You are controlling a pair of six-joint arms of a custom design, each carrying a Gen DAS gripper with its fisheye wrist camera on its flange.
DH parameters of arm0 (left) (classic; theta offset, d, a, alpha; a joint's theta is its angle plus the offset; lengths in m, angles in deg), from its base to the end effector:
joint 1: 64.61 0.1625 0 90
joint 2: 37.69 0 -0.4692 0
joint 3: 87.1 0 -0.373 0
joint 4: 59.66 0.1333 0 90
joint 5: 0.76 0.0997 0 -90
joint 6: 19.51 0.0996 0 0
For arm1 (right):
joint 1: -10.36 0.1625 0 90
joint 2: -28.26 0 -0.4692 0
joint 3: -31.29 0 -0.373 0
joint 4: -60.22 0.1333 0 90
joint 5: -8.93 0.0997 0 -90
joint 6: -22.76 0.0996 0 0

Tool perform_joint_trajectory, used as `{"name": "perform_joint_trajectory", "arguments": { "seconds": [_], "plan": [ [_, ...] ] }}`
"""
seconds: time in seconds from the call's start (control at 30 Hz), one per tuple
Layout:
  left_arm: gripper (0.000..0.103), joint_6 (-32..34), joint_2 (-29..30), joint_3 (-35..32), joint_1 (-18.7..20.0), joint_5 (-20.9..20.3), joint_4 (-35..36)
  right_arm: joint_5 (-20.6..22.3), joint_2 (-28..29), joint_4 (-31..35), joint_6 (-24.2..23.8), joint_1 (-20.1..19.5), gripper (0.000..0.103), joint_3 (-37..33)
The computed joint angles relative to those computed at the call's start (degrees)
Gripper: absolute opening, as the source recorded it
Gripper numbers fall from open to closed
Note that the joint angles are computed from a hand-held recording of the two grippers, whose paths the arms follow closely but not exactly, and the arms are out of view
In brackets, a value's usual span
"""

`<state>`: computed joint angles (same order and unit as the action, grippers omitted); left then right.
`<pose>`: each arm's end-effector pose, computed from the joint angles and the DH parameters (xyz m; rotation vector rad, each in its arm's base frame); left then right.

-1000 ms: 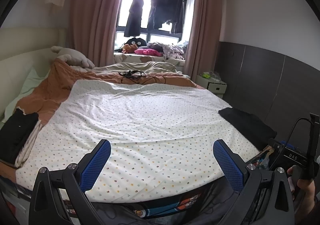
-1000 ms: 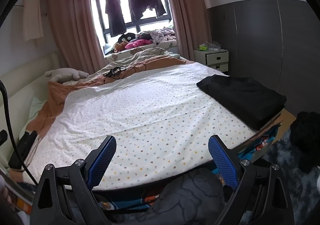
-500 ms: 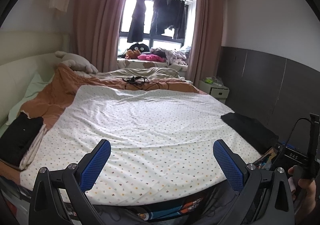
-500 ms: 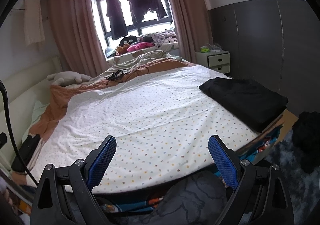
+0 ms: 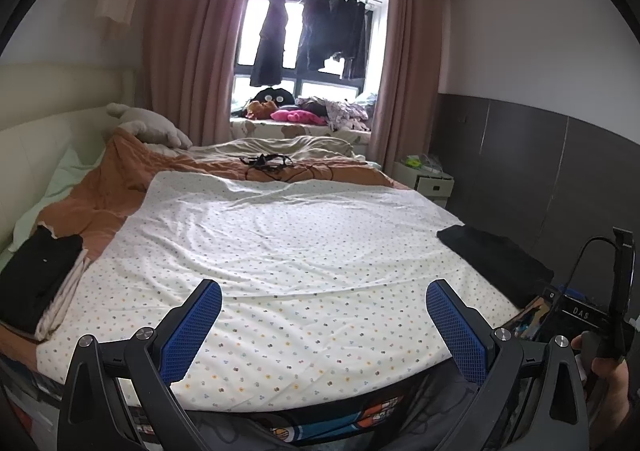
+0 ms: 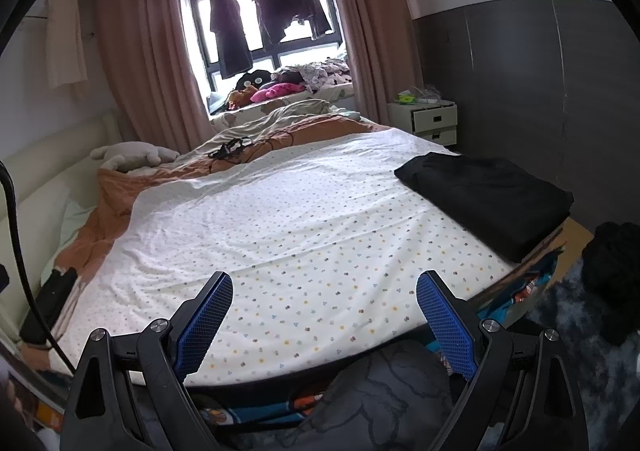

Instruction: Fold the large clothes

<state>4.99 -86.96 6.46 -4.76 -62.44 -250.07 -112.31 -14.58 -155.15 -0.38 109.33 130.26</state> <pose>-0.1962 -0.6973 0.2915 0.8152 2.2810 -1.3080 0.1846 -0.6460 0.2349 0.1928 -2.1476 1.3774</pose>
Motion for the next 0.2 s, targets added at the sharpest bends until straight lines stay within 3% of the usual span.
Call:
{"name": "perform_joint_trajectory", "arguments": {
  "seconds": [0.2],
  "plan": [
    [0.102,0.8,0.1,0.3,-0.1,-0.3,-1.4,0.6,-0.2,0.2,0.4,-0.3,0.094,0.2]
  ]
}}
